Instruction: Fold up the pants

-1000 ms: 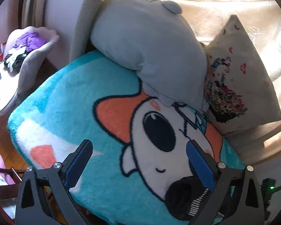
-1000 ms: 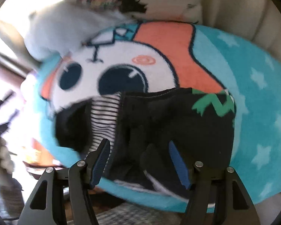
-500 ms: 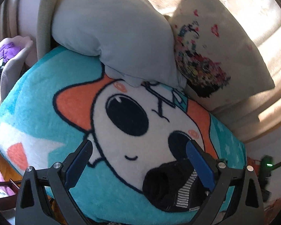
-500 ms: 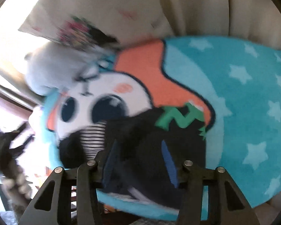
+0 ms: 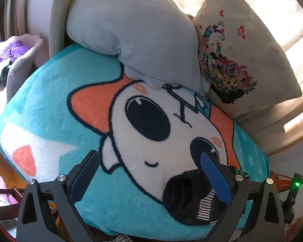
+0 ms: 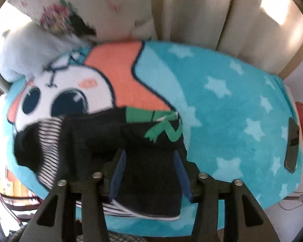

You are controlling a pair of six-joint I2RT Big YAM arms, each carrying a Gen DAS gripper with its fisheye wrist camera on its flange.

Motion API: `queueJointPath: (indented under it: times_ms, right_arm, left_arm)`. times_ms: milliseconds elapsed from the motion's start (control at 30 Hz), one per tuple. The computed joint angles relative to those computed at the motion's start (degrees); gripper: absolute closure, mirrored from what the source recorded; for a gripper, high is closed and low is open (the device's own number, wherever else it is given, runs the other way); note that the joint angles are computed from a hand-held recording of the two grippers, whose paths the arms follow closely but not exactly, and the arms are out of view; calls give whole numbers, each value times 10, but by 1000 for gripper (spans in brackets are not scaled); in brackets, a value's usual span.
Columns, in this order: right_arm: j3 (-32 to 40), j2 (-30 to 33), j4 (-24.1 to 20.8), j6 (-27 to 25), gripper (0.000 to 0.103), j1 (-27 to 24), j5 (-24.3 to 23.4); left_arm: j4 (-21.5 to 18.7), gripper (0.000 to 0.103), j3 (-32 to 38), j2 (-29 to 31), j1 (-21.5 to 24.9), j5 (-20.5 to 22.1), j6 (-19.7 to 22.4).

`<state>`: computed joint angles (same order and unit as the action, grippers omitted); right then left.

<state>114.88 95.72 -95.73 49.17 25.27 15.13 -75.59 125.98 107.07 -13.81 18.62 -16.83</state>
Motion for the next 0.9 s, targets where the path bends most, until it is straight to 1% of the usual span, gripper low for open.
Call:
queueJointPath:
  times_ms: [67, 133, 200, 267, 300, 367, 467, 500, 533, 567, 600, 633, 667, 700, 733, 800, 833, 900]
  right_arm:
    - [-6, -3, 20, 5, 47, 4, -8]
    - [-4, 15, 28, -2, 47, 4, -23]
    - [-22, 25, 48, -7, 47, 4, -44]
    - [-52, 25, 75, -6, 41, -6, -75]
    - [-61, 21, 86, -1, 40, -10, -80]
    - [-45, 20, 71, 10, 40, -19, -94]
    - [0, 17, 31, 26, 39, -11, -69]
    - [26, 21, 17, 29, 39, -5, -57]
    - [58, 30, 9, 30, 39, 3, -49]
    - [75, 36, 13, 26, 38, 6, -53]
    - [99, 49, 18, 17, 37, 10, -68]
    - [124, 68, 25, 4, 36, 11, -97]
    - [142, 85, 34, -7, 36, 12, -130]
    - [161, 107, 42, -10, 36, 11, -172]
    - [173, 123, 44, -4, 36, 11, -206]
    - [186, 156, 70, 20, 36, 9, -288]
    - [203, 176, 73, 27, 36, 10, -309]
    - [281, 233, 30, 24, 35, 13, -309]
  left_arm:
    - [-8, 3, 10, 8, -2, 4, 1]
    - [-8, 3, 11, 9, -5, 4, 2]
    - [-8, 3, 11, 9, -8, 3, 8]
    - [-10, 3, 8, 8, -8, 3, 11]
    - [-11, 3, 6, 6, -6, 2, 12]
    - [-7, 3, -7, 0, 0, 0, 10]
    - [-1, 3, -26, -8, 13, -4, -3]
    - [0, 3, -31, -10, 17, -4, -8]
    - [1, 3, -36, -11, 23, -3, -15]
    - [1, 3, -39, -11, 26, -1, -19]
    - [2, 3, -44, -12, 30, 1, -24]
    - [3, 3, -47, -13, 31, 4, -26]
    - [4, 3, -53, -14, 34, 7, -28]
    - [5, 3, -56, -16, 35, 8, -28]
    - [7, 3, -60, -18, 36, 8, -27]
    - [12, 3, -73, -26, 38, 7, -20]
    - [12, 3, -77, -29, 39, 6, -17]
    - [12, 3, -88, -34, 42, 6, -10]
